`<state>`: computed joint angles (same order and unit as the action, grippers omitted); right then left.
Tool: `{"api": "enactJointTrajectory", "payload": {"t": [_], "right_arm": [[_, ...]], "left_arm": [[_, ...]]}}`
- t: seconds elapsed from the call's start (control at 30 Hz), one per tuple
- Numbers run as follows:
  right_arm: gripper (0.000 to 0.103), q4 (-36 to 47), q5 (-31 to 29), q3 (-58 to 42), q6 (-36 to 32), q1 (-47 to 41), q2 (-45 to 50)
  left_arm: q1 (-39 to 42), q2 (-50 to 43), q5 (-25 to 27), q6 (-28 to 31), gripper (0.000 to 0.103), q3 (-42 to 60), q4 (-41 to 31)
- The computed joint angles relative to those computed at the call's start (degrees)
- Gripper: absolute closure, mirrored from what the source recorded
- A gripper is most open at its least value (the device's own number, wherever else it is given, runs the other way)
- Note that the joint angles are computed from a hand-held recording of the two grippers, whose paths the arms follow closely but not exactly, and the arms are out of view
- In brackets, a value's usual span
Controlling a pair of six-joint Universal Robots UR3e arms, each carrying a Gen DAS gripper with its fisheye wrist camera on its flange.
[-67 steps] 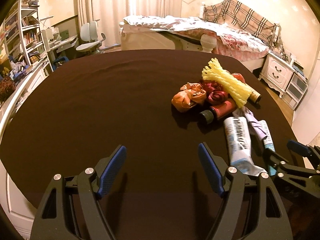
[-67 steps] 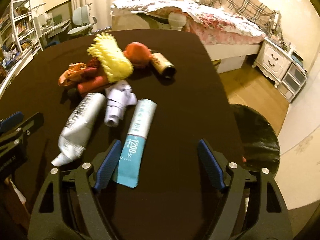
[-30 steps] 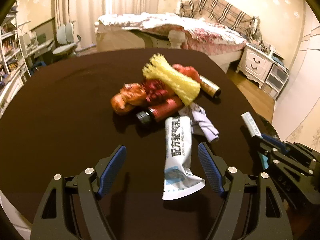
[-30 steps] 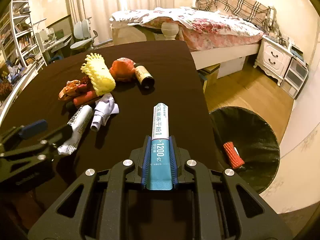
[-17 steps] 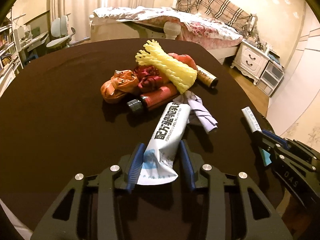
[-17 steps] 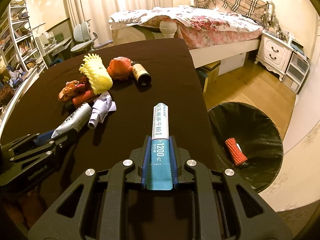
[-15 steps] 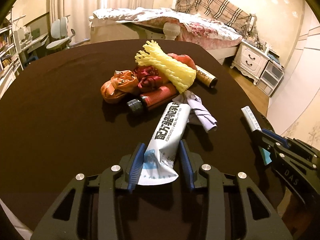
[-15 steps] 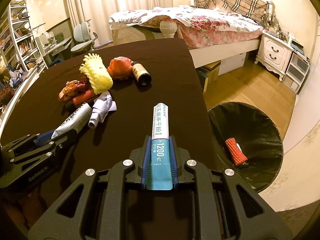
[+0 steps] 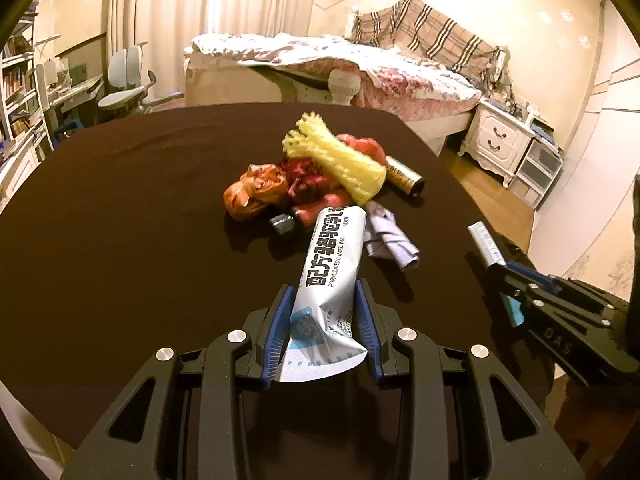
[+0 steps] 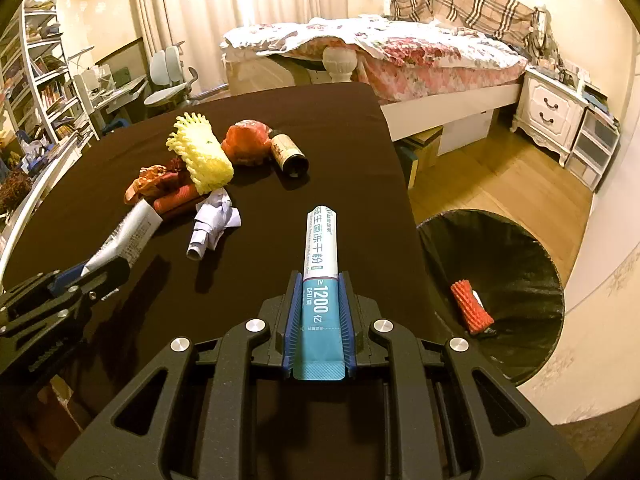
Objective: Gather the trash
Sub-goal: 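Carry both tubes over the bin and open both grippers to drop them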
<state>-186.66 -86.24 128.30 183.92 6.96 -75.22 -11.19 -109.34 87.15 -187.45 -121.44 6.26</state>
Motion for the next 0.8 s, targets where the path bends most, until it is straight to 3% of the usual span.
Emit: {"api": "enactJointTrajectory", "payload": {"t": [0.33,0.8], "right_arm": [[0.085,0.21,1.03,2.83,-0.59,-3.80,-5.48],[0.085,-2.68,4.83,8.82,-3.57,-18.39,-9.65]], "left_arm": [[-3.04,-2.17,0.06,-0.92,0.068,6.83,-1.39],[-12.04,-16.56,2.07,0.20,0.068,31.12,-10.24]]}}
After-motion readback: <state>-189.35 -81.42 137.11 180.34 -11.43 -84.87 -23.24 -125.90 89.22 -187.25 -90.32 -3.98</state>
